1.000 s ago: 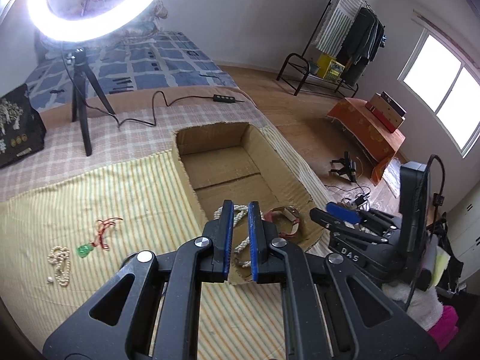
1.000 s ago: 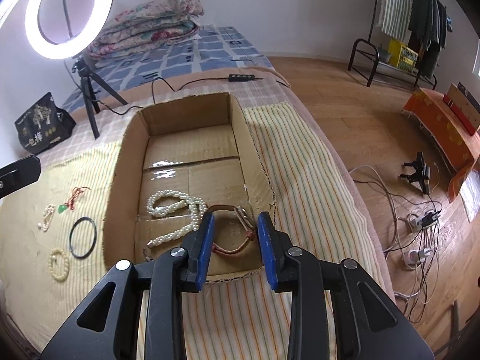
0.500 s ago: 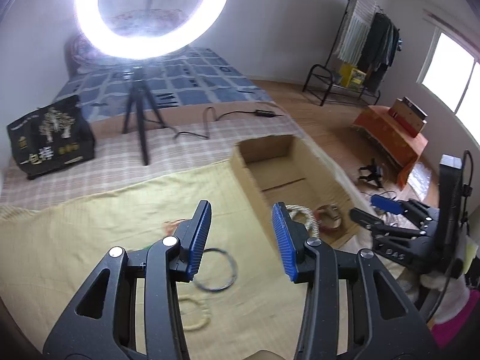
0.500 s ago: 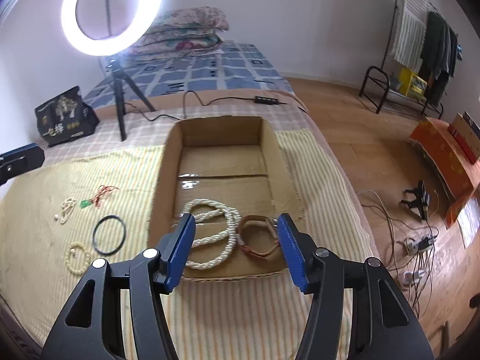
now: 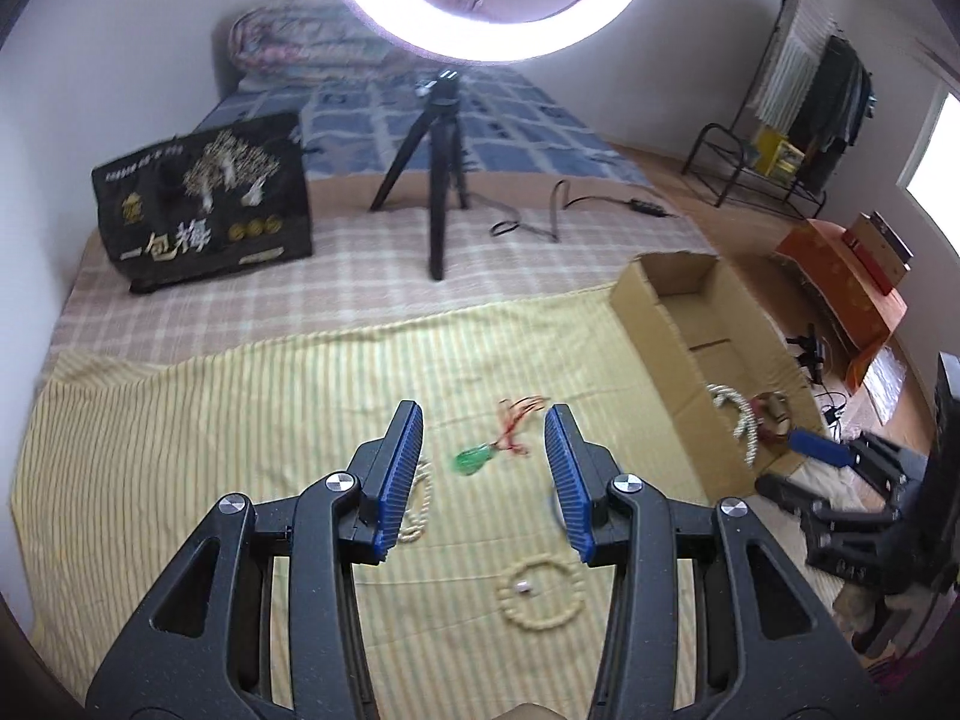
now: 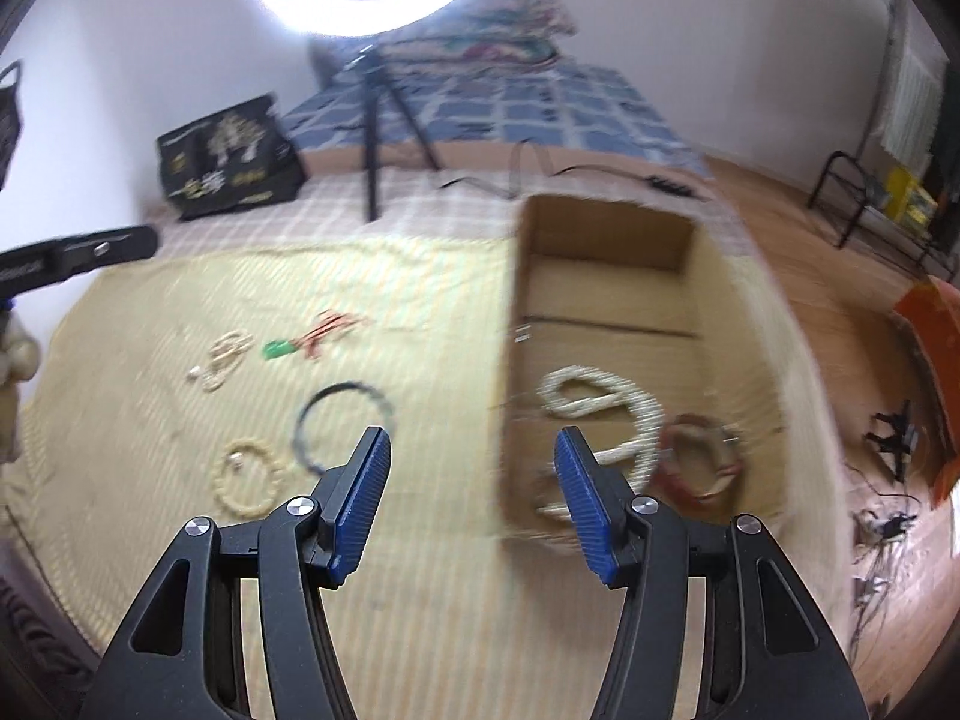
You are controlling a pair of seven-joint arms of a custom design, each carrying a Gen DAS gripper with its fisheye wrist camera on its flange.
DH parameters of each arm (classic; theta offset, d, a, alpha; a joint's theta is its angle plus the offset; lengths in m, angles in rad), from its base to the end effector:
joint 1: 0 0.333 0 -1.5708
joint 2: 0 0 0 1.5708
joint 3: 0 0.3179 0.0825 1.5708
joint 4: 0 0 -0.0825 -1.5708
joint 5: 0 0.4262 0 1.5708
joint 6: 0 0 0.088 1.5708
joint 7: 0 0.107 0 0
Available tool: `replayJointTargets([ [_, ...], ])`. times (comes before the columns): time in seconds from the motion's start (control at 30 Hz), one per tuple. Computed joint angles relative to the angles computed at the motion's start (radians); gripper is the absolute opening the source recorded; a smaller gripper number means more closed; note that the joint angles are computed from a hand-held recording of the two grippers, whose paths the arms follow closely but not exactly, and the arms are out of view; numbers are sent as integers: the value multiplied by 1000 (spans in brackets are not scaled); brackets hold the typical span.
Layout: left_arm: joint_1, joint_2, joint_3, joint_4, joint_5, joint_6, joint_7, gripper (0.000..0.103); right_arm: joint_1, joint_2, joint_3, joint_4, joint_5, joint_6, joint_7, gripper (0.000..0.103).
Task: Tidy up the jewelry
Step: 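Grasp the second pearl strand with the left tool while the right tool grasps the bead bracelet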
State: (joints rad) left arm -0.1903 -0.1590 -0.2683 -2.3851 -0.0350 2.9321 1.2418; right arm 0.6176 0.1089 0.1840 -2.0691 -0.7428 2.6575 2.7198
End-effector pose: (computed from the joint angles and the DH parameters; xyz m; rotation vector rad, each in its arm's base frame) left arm 0.4986 -0.2466 0.4382 -1.8090 2.0200 -0.9039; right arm 0.4308 0.4692 0.4057 -2.0036 1.5903 -0.5003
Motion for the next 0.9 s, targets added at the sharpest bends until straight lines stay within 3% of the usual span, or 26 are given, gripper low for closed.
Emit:
replayJointTargets([
  [0.27, 3, 47, 22, 7, -10, -42, 1, 43, 21, 150, 47, 100, 266, 64, -243, 56],
  [0.4, -4, 84, 36, 21, -41, -73, 34, 43, 47, 195, 41, 134, 329, 50, -291, 56],
  [0.73, -10, 194, 59, 92, -71, -162, 43, 43, 18, 257, 76, 163, 551, 57, -427, 56],
  [0.9, -16, 244, 68, 128, -77, -189, 36, 43, 30, 275, 64, 185, 576, 52, -436, 51],
])
